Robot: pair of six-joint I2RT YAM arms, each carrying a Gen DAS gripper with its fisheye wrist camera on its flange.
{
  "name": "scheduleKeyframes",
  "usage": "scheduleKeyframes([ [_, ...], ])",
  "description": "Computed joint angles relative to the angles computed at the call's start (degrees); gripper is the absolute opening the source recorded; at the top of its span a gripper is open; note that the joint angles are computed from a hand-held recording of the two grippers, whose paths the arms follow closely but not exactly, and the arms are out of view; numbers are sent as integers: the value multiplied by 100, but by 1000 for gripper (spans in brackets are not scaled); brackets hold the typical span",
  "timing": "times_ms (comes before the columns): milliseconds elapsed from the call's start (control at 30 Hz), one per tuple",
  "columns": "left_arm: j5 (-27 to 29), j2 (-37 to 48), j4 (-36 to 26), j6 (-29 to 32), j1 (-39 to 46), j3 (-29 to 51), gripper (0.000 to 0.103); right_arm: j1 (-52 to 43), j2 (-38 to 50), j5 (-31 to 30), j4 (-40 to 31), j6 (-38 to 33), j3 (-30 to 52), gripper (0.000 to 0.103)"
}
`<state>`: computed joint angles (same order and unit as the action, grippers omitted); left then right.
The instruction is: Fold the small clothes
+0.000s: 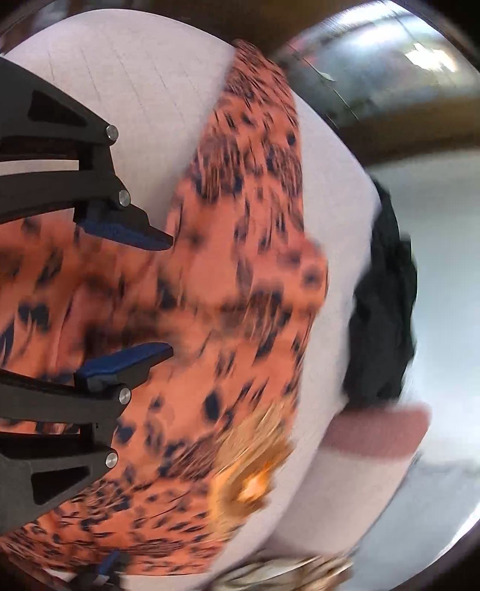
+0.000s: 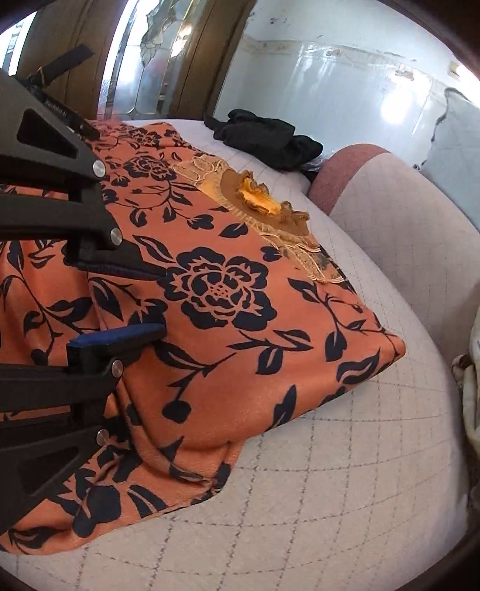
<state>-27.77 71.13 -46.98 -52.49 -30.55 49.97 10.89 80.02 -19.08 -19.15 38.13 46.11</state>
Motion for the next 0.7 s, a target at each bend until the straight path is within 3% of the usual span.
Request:
scheduleKeyframes([
  [200, 680, -1431, -219, 117, 1962, -630, 65, 143, 212, 121, 200, 30, 56, 28],
  [333, 1829, -2204, -6, 649, 4084, -1129, 77, 168, 89, 203, 233, -28, -78, 28],
  [400, 2336, -2171, 187, 1010, 5040, -1257, 78, 202, 85, 265, 236, -46, -80, 28],
  [500, 3622, -1850, 712, 1769, 6551, -1460, 78, 297, 88, 425, 207, -87, -51, 28],
  [700, 5005, -1114, 1578, 2163, 7831, -1406, 85, 520, 123, 826, 125, -130, 39, 28],
])
